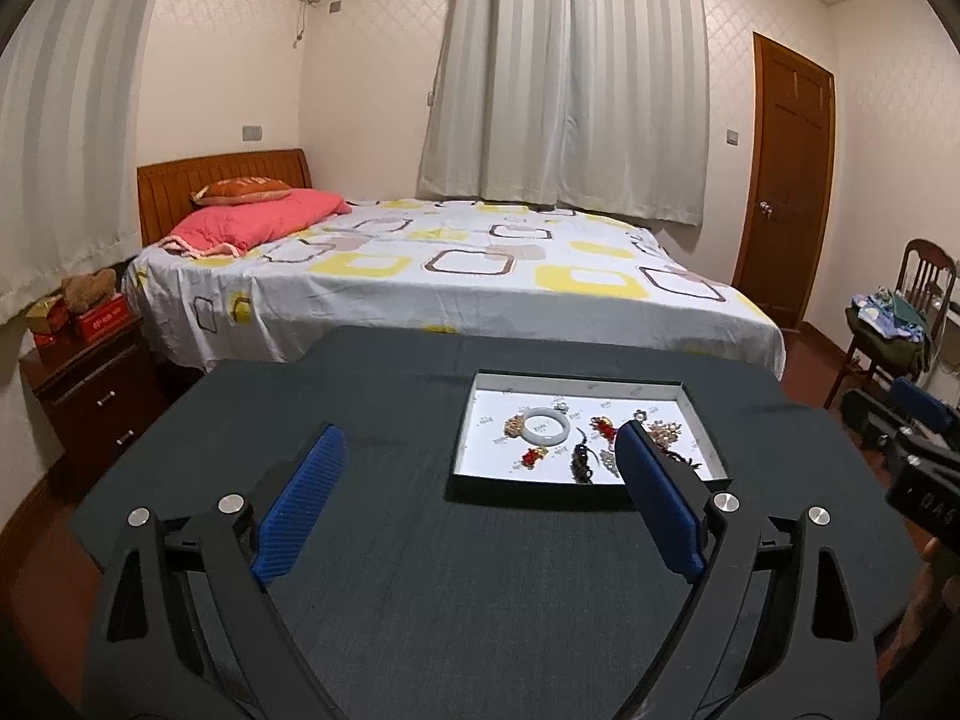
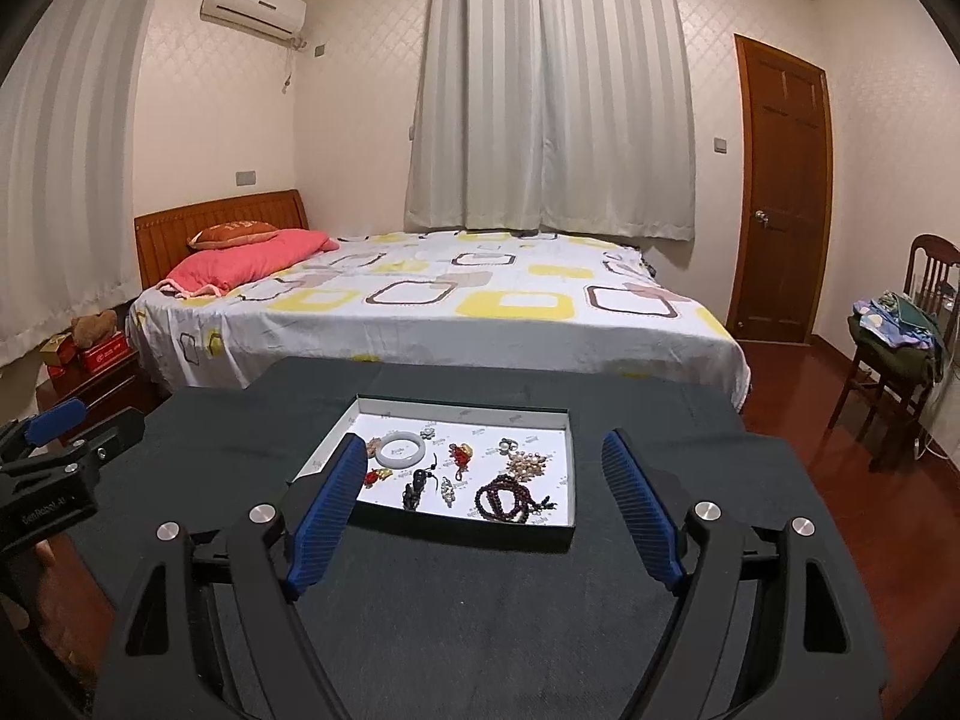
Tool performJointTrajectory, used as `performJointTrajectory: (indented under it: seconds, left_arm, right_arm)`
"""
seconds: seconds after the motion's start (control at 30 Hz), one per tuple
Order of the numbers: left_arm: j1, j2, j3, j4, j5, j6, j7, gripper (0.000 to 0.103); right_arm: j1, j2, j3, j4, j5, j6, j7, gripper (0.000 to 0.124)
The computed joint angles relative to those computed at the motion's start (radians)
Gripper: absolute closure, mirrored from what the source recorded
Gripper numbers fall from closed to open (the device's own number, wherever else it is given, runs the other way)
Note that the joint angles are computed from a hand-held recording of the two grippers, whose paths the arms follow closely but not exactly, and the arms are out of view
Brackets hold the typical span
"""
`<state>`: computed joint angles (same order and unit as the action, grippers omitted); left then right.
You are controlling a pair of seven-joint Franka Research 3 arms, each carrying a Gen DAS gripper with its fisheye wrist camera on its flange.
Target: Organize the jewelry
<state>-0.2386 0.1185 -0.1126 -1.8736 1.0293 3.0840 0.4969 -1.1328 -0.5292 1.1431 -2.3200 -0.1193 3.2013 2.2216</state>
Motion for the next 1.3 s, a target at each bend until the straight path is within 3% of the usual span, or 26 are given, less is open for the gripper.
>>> performJointTrajectory:
  seconds: [0.27,1.3]
  left_arm:
    - [0.005,-0.021,0.002,-0.016,0.020,0.007,-0.029,0.013]
    - [0.018,-0.030,-0.017,-0.020,0.076,0.005,-0.079,0.013]
  right_arm:
    - [0.034,-0.027,-0.023,-0.021,0.009,0.003,0.007,0.046]
    - [0.045,-0.037,-0.035,-0.028,0.017,0.006,0.002,0.046]
